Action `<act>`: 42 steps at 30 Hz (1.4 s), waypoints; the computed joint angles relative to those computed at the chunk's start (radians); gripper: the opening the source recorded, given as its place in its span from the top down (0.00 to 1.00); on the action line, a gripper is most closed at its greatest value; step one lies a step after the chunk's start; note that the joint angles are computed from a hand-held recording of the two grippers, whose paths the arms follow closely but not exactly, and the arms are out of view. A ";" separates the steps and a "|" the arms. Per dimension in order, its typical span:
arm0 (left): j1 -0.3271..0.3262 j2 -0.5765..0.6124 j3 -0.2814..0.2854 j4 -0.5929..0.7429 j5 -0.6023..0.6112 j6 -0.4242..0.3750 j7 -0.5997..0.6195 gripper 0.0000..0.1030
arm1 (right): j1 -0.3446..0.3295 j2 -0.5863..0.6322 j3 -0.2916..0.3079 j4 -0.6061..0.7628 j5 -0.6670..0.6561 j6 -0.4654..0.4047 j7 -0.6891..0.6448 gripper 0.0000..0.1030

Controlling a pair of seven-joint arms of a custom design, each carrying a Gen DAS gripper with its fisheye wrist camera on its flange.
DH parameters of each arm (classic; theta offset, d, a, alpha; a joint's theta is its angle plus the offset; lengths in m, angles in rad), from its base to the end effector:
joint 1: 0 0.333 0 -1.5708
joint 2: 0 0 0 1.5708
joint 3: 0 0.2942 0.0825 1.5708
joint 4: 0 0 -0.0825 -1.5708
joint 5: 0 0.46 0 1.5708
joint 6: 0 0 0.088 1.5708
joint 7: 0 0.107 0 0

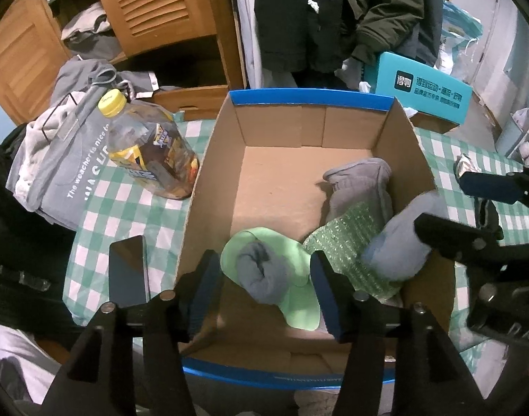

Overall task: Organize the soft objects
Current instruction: 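Lower both items into the box and open both tools, then withdraw both tools from the box toward the white bag bundle and black sock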

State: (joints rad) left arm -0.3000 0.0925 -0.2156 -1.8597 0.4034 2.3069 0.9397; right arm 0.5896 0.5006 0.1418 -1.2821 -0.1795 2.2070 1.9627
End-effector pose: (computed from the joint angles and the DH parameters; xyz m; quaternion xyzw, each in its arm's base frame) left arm 0.6031 -0.3292 0.4567 -0.6522 0.7200 -0.1371 0.1937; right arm 0.6182 0.5149 0.4773 -0.8087 0.5462 -0.0964 0.1960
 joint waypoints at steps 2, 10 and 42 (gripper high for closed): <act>0.000 0.000 0.000 0.000 -0.002 0.000 0.002 0.45 | -0.002 -0.010 -0.004 -0.012 -0.001 0.007 0.013 0.34; -0.007 0.003 -0.004 0.006 0.006 0.005 -0.001 0.39 | -0.022 -0.074 -0.003 -0.100 0.000 0.034 0.052 0.31; -0.121 0.125 -0.008 0.176 0.063 -0.044 0.045 0.33 | -0.131 -0.372 -0.002 -0.499 0.000 0.169 0.158 0.30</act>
